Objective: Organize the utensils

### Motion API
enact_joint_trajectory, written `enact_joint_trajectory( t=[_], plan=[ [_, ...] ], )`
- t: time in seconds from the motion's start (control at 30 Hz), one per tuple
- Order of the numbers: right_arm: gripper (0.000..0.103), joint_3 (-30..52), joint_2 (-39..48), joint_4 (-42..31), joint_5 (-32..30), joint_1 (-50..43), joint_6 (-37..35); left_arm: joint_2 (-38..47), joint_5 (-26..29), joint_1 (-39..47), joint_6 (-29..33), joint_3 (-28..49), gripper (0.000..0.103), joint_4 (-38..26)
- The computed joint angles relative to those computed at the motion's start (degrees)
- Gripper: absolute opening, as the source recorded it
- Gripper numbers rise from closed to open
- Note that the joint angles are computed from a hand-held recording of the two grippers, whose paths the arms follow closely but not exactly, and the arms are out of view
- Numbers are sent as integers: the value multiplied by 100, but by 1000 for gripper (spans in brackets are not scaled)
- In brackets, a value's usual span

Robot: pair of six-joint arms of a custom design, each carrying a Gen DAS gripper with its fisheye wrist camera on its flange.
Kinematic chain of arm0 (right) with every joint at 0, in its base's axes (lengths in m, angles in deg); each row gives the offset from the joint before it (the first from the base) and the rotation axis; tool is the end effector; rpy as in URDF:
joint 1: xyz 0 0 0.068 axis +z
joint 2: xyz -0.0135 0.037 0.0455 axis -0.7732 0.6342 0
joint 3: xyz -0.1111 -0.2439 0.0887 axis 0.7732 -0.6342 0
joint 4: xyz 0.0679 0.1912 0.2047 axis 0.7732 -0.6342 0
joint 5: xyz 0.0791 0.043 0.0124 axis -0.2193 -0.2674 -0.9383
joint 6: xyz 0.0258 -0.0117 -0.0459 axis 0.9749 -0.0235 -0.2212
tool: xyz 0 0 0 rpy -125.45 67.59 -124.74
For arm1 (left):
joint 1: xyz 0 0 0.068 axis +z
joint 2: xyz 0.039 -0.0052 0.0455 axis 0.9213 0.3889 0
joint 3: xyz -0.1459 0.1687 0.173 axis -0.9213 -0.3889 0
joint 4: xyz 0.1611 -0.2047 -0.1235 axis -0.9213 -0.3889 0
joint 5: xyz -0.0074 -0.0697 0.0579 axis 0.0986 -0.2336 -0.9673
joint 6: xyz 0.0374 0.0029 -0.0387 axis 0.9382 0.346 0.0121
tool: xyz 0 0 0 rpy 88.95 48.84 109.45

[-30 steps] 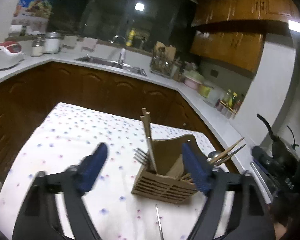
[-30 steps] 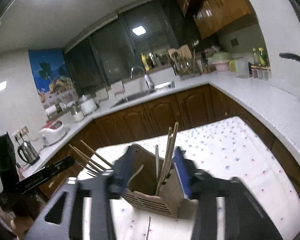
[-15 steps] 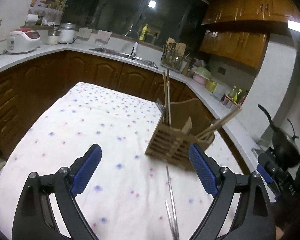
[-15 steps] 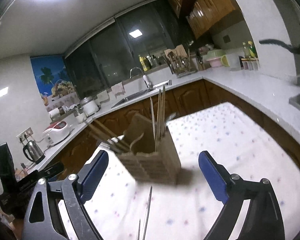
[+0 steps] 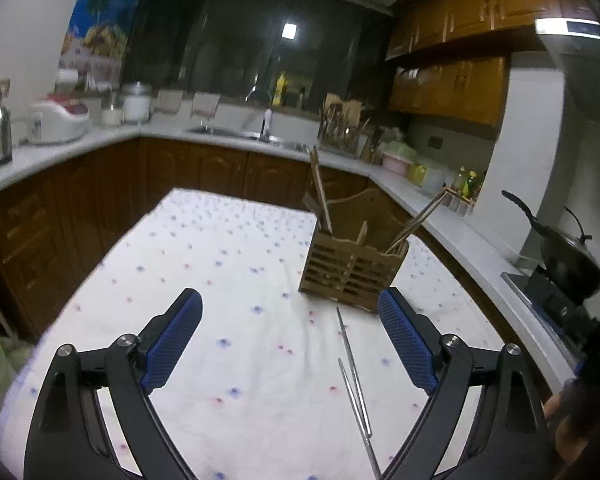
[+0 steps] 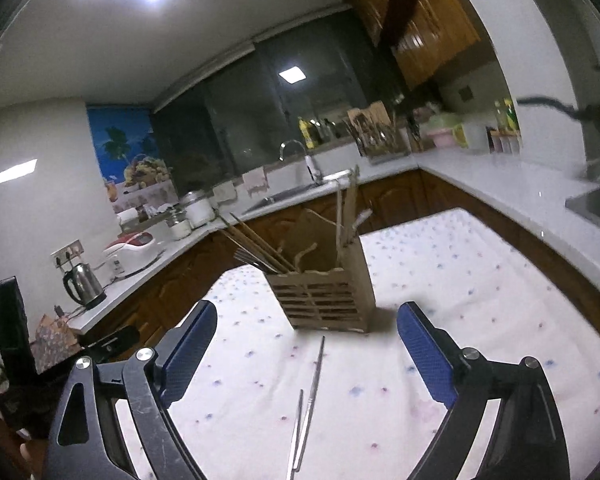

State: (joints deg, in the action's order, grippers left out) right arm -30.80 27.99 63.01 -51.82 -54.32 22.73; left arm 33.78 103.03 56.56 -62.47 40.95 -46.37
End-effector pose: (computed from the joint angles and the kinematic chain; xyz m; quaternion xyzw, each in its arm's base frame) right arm 0.2118 -0.0127 0.2259 0.1556 0.7834 0.0962 0.5940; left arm 0.2961 -0.0650 0.2392 0.1026 0.8301 -0.1942 0.5125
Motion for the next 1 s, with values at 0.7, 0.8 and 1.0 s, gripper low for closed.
enact_joint_trajectory(
  t=[0.7, 0.8, 1.0],
  plan=[
    [103, -1872, -1828, 479, 2844, 2022, -963, -239, -1051, -294, 506, -2044, 103, 2231],
    [103, -1968, -1923, 388, 2819, 1973, -912, -163, -1060, -306, 518, -2047, 103, 2225],
    [103, -2170, -2313, 82, 2809, 1925, -849, -64, -1264, -439, 520, -2175, 103, 2430]
  ],
)
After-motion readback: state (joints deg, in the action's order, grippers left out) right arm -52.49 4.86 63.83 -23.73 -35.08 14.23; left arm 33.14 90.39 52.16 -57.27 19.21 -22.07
